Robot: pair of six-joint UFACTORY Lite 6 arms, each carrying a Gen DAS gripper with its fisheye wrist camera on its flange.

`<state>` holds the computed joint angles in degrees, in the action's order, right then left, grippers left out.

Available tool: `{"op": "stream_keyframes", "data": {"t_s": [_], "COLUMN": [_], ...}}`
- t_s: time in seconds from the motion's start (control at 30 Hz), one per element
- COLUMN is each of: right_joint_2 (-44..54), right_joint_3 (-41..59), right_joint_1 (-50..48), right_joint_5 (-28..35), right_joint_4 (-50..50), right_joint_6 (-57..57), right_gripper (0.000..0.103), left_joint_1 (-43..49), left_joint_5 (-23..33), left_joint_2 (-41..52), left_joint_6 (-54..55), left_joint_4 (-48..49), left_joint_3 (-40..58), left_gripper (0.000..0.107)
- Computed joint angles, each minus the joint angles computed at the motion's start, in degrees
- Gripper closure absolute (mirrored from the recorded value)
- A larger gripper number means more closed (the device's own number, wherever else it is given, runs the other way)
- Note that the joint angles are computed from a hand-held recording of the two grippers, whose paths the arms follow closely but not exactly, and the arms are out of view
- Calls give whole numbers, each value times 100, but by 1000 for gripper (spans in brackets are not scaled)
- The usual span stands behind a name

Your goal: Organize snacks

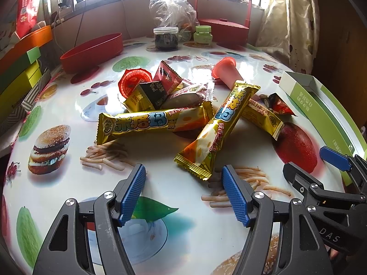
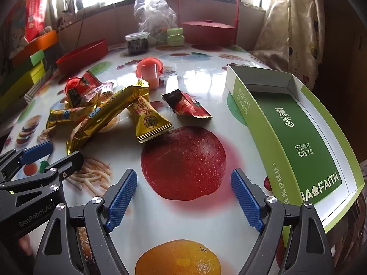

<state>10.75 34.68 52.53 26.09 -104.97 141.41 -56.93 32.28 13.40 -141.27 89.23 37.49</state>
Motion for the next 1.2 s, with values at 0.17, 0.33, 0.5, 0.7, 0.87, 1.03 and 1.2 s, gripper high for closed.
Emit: {"op": "stream_keyframes", "data": {"t_s": [0.17,0.33,0.5,0.7,0.87,1.03,1.2], "right_joint_2": [-8,-14,-36,-38,-52,-47,-108], "right_joint_3": [-12,-36,-40,-47,-37,-34,14], "right_joint_1": [-2,9,-4,11,-6,1,-38], "right_joint_5": [-8,21,-1,40,36,28,-101], "right_joint_4": [-11,-50,-36,-32,0,4,143], "right_joint_6": [5,67,29,52,3,-1,-222], "right_gripper": [18,18,18,18,18,18,19], "left_joint_1": [-6,-10,-17,-27,-31,-29,89], "left_joint_5": [5,4,9,13,18,2,-205], "left_joint_2": [3,5,6,15,15,9,-134], "left_joint_6": [-22,-33,-25,-11,-9,8,166], "left_joint_4": [14,22,11,-13,-21,-26,64], "left_joint_3": [-12,-17,-12,3,2,1,-84], "left_gripper": [38,38,38,38,38,38,38]}}
